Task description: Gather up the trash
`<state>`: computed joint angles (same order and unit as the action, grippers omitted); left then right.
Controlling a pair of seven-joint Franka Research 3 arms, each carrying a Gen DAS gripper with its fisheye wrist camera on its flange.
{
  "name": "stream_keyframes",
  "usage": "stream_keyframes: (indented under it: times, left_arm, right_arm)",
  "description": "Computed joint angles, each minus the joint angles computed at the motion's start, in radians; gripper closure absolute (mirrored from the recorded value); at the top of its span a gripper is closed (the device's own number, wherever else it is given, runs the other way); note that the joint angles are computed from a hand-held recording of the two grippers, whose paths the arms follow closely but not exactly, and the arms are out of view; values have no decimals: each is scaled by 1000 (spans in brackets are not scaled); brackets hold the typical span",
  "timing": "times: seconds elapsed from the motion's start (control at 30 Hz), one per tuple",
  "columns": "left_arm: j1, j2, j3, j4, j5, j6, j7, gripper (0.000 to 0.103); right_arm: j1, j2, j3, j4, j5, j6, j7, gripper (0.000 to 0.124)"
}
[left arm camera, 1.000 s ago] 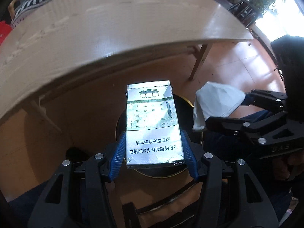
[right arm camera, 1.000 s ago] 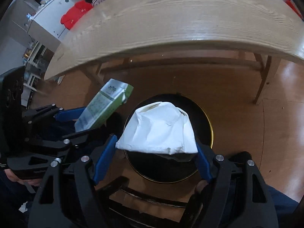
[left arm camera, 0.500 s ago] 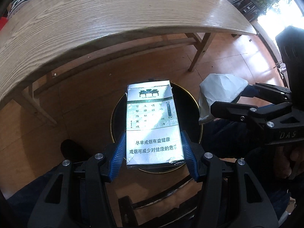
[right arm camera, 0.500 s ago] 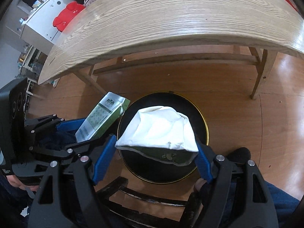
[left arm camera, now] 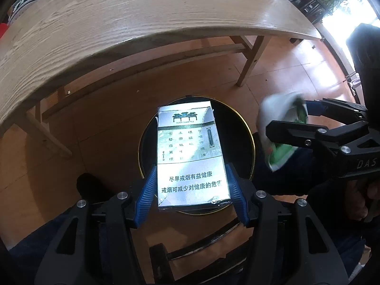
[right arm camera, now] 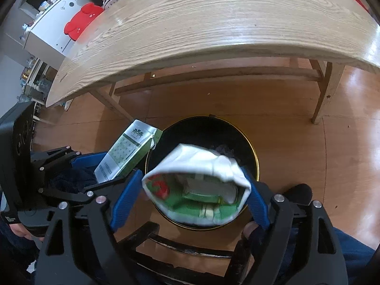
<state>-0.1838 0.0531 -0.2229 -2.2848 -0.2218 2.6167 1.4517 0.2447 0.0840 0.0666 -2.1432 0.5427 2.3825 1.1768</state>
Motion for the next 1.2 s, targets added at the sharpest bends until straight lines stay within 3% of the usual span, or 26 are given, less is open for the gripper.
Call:
stream_keyframes:
  times: [0.07, 0.4, 0.47, 0.63, 0.73, 0.87, 1.0, 1.1, 1.2]
  left_arm:
    - [1, 4, 3, 5, 15, -9, -26, 22]
    - [7, 1, 4, 16, 32, -5, -58, 12]
    - [4, -13, 4, 12, 49, 11, -52, 12]
    - [-18, -67, 2, -13, 196, 106, -55, 11]
    - [-22, -97, 13, -8, 240, 155, -51, 10]
    - [10, -98, 34, 58, 347, 156, -177, 8]
    - [47, -39, 59, 203, 446, 116, -281, 7]
    - [64, 40, 82, 344, 588, 68, -425, 7]
    - [78, 119, 98, 446, 610, 68, -474, 7]
  right_arm:
    - [-3, 3, -3, 1, 7, -6, 7, 35]
    - [-10, -8, -6, -1, 19, 28, 21, 30]
    - [-8, -28, -6, -16, 21, 75, 17, 30]
    - [13, -117, 2, -78, 29, 296, -39, 28]
    - [19, -120, -2, -55, -9, 352, -40, 28]
    - [9, -77, -15, 56, -4, 347, -18, 28]
    - [5, 21, -20, 226, -131, 331, 97, 28]
    - [0, 143, -23, 417, -179, 259, 153, 28]
    - [16, 252, -39, 570, -260, 223, 230, 28]
